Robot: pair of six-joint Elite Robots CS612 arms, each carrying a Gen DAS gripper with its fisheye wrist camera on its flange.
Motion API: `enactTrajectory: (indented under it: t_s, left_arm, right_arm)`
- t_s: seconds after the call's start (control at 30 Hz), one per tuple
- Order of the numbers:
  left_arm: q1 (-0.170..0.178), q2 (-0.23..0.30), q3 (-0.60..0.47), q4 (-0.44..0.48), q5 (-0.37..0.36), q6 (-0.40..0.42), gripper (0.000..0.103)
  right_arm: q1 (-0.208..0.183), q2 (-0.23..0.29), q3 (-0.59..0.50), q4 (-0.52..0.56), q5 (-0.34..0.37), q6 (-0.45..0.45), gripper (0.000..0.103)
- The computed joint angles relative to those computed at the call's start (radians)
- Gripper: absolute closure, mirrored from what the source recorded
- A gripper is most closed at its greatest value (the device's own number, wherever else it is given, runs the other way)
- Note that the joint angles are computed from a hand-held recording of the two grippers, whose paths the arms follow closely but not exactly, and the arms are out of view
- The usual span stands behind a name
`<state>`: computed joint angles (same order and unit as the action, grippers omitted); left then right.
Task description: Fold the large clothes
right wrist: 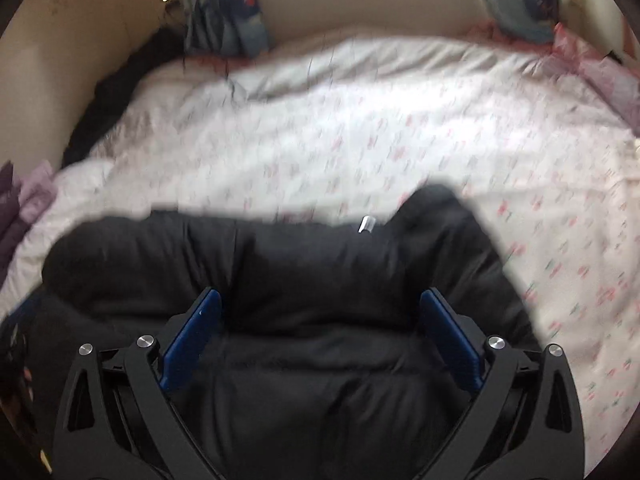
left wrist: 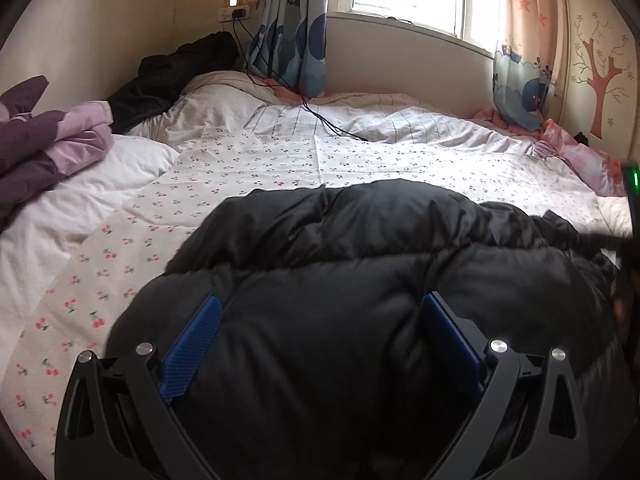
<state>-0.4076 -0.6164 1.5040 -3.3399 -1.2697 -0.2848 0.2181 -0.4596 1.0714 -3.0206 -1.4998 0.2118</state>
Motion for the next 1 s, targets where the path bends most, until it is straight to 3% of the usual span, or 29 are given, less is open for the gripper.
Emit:
enactTrajectory:
  t_s: [0.07,0.13,0.2,0.27,0.33,0.43,0.53,0.67,0.77,0.8,0.9,1.0]
  left_arm:
    - [0.009,-0.012,0.031,-0.017,-0.014,-0.014,0.007]
    - [0.026,-0.019,0.055,-0.017,-0.043,-0.063,0.007]
    - [0.046,-0.024,0.07,-0.005,-0.084,-0.12,0.007]
    - [0.057,-0.038,0.084,0.031,-0.108,-0.141,0.007]
    - [0.063,-0.059,0.11,0.049,-0.122,-0.149,0.007]
    - [0.074,-0.105,0.181,0.053,-0.141,-0.182,0.007]
    - [0.102,-0.141,0.251,0.049,-0.209,-0.298,0.007]
    - [0.136,-0.185,0.355,-0.007,-0.295,-0.457,0.007]
    - [0.133,-0.212,0.409,-0.05,-0.334,-0.478,0.007]
    - [0.137,-0.211,0.417,-0.073,-0.386,-0.491,0.007]
    - [0.148,-0.195,0.414,-0.104,-0.514,-0.544,0.007]
    - [0.147,-0.172,0.384,-0.114,-0.573,-0.565,0.007]
  right_arm:
    - [-0.006,0.005,-0.016,-0.007,-0.041,0.051,0.007]
    - [-0.016,0.047,-0.093,0.14,-0.113,0.075,0.007]
    - [-0.035,0.086,-0.16,0.307,-0.024,0.112,0.006]
    - [-0.041,0.075,-0.163,0.346,0.003,0.117,0.006]
    - [-0.048,0.027,-0.086,0.272,0.07,0.111,0.006]
    - [-0.063,-0.085,0.12,0.075,0.158,0.089,0.006]
    - [-0.089,-0.193,0.341,-0.073,0.24,0.109,0.006]
    - [-0.129,-0.282,0.571,-0.152,0.292,0.18,0.006]
    - [-0.149,-0.294,0.655,-0.188,0.305,0.251,0.006]
    - [-0.155,-0.289,0.667,-0.198,0.339,0.273,0.006]
    - [-0.186,-0.227,0.669,-0.336,0.538,0.45,0.006]
    - [-0.185,-0.188,0.646,-0.424,0.564,0.569,0.006]
